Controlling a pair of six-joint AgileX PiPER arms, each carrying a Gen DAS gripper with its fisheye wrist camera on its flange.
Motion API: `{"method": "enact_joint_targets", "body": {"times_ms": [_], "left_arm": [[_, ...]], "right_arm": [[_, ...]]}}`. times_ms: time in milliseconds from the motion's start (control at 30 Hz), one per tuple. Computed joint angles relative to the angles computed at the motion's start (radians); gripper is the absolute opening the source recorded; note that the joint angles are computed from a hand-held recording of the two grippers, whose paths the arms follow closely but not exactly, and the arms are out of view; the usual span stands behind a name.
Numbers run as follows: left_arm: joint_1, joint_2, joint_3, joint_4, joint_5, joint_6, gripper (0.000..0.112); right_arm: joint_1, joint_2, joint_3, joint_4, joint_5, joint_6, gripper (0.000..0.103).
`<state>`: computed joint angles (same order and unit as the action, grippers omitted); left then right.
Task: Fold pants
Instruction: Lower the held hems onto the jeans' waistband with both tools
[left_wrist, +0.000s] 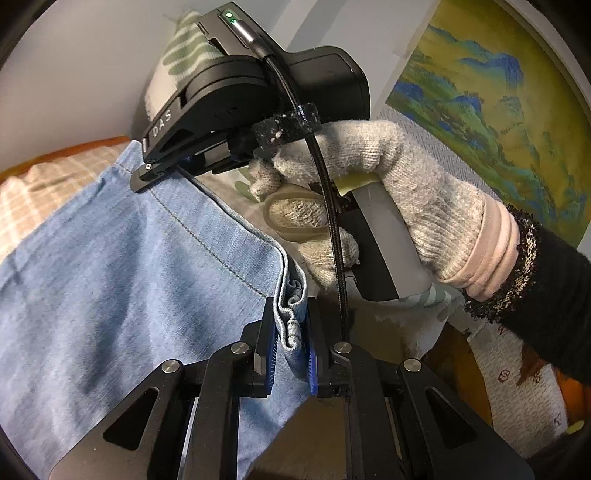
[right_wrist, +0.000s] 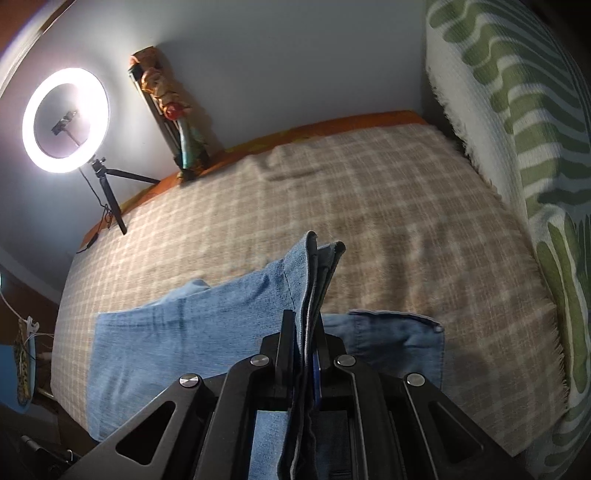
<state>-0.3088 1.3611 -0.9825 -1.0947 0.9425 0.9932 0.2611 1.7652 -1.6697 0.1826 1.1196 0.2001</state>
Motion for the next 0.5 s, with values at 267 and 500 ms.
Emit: {"method": "enact_joint_targets", "body": {"times_ms": [267,500], "left_arm": [[-0.071,0.067,-0.024,0.004,-0.047,-0.009,0.011],[-0.118,0.098,-0.034,0.024,-0.067,-0.029,0.011]], "right_arm": [[-0.049,0.014,0.078,0.038,-0.056,-0.069,0.004],[-0.087,0.018,0.138,0.074,-0.094,-0.110,0.004]]}}
